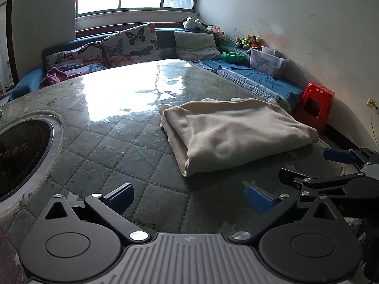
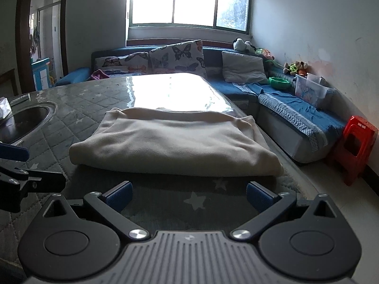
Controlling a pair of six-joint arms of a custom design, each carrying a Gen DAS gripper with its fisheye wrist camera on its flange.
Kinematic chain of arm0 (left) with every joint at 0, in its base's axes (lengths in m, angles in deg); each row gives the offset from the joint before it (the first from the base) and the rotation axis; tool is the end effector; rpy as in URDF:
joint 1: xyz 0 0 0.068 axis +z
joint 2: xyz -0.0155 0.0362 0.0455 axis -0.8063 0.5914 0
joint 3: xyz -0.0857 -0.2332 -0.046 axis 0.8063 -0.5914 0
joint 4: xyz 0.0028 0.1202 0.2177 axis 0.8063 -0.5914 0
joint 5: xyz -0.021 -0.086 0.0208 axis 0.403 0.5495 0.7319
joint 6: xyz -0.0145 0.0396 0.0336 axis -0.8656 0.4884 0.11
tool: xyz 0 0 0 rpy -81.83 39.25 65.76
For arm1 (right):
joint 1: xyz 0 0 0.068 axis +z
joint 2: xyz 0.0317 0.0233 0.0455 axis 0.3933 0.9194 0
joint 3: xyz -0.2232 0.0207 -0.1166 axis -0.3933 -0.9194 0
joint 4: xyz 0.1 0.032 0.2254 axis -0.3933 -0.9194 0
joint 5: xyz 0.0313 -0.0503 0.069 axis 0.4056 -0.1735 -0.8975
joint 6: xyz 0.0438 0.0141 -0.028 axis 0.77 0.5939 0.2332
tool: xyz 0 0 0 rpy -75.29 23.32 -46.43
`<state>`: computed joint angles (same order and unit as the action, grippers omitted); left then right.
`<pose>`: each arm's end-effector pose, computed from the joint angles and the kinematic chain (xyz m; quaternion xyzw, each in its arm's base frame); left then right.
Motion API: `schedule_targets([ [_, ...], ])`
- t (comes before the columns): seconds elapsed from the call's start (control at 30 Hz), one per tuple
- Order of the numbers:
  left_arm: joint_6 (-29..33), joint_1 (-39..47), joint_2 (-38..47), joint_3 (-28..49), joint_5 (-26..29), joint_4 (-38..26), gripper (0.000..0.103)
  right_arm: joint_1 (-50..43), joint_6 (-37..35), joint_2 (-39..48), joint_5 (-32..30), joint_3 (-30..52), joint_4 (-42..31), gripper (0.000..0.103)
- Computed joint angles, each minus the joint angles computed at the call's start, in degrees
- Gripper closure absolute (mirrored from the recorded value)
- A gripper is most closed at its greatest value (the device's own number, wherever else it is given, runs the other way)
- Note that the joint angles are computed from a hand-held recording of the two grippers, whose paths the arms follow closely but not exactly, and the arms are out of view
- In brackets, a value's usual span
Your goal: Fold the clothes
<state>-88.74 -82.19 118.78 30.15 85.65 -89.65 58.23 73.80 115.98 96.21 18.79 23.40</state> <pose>0.3475 -0.1918 0.1794 0.2272 0.8813 -0.1454 0.3879 0.2509 0.1493 0.1741 0.0826 0.8853 -0.0711 0.4521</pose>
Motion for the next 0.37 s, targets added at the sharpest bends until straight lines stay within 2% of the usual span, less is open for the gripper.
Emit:
schedule_targets([
  [0.37, 0.1, -0.5, -0.7, -0.6, 0.4, -0.2, 0.000, 0.3, 1.3, -0.6, -0.2, -0.7, -0.6, 0.000],
])
